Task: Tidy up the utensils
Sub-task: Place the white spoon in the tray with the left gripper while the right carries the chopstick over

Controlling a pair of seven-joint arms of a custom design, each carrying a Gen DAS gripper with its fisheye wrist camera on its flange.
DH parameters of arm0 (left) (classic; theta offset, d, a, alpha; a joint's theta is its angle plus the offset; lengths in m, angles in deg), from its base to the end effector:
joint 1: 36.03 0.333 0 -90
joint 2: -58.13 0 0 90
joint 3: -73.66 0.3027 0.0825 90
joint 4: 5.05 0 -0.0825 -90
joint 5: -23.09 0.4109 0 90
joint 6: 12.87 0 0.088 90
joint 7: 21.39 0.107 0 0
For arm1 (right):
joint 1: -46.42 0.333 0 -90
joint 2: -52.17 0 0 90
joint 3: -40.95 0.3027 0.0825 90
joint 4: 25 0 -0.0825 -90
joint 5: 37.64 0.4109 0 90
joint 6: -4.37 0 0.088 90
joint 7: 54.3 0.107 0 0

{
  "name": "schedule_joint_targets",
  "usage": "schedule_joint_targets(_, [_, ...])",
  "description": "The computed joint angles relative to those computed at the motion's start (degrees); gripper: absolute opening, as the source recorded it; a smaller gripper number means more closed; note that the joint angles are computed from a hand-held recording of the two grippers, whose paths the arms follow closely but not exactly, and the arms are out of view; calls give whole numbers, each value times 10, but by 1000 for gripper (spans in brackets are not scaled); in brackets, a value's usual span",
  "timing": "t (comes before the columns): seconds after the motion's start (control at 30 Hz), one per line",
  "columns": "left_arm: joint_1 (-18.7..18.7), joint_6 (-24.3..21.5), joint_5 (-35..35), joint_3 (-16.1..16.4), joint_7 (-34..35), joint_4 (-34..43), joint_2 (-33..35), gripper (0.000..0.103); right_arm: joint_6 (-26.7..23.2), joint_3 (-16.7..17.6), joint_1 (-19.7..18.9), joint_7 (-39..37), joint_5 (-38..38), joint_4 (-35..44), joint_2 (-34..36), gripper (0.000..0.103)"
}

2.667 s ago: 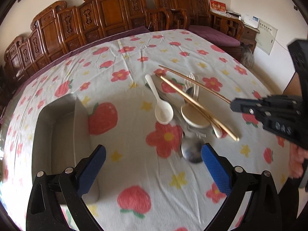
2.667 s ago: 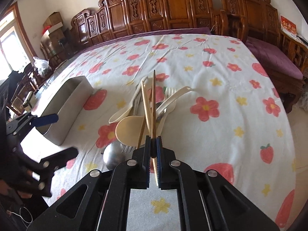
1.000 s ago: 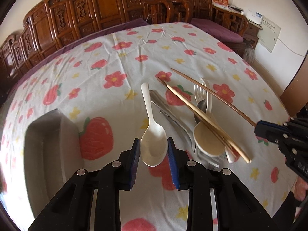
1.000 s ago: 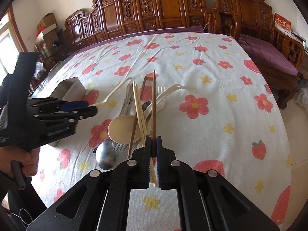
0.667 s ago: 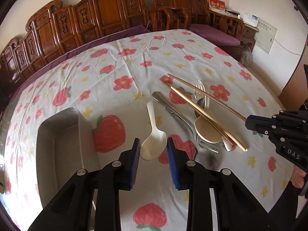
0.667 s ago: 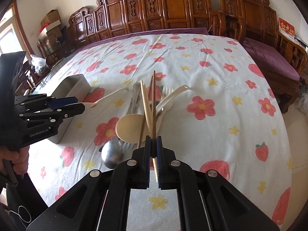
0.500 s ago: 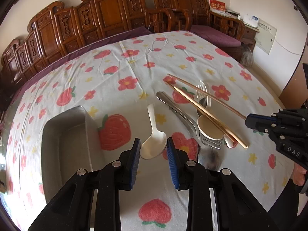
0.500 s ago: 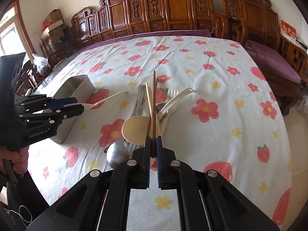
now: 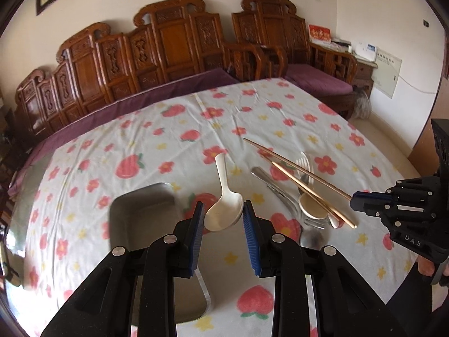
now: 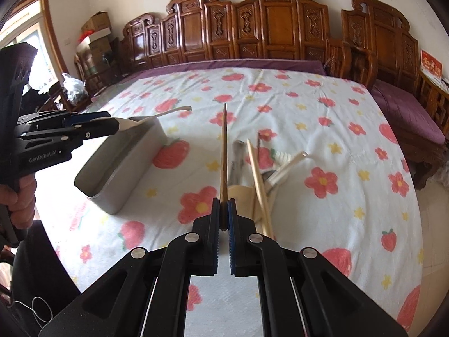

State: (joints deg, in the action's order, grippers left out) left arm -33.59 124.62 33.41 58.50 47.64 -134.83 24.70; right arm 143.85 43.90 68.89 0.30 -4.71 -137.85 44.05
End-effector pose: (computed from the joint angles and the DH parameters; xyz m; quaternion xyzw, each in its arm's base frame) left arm 0.4462 -0.1244 0.6346 -0.6715 0.6425 -0.2228 0.2943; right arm 0.5323 0.2562 0.5822 -0.8488 0.3758 -0.0676 0.3657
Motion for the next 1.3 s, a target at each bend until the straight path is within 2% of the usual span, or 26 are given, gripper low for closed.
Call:
schedule_joint_targets(0.37, [36,-23,-5,23,-7,-91,-99,26,5,22,35,32,-3,9,-10,6])
schedule_joint_targets(0.67, [58,-30,-18,28,-6,-113,-104,26,3,47,64,87,-20,37,13,6])
schedule_joint_targets(0.77, [57,-31,-28,34,-5,-115,-98,29,3,54,70,104,-39,41,18,6])
schedule_joint_targets(0.8, [55,-30,-31,36,-4,-118,-102,36,1,55,72,108,-45,42,18,6])
schedule_joint_targets(0.87, [53,-22,-37,39,-2,-127,-114,43,0,58,75,114,-54,41,18,6])
schedule_joint_targets(1.07, [55,-25,-54,51,16,-147,-153,44,-6,67,83,142,-92,50,31,6])
schedule_joint_targets(1.3, [72,-36,-63,58,30,-165,-193,44,-20,86,93,215,-161,86,74,6])
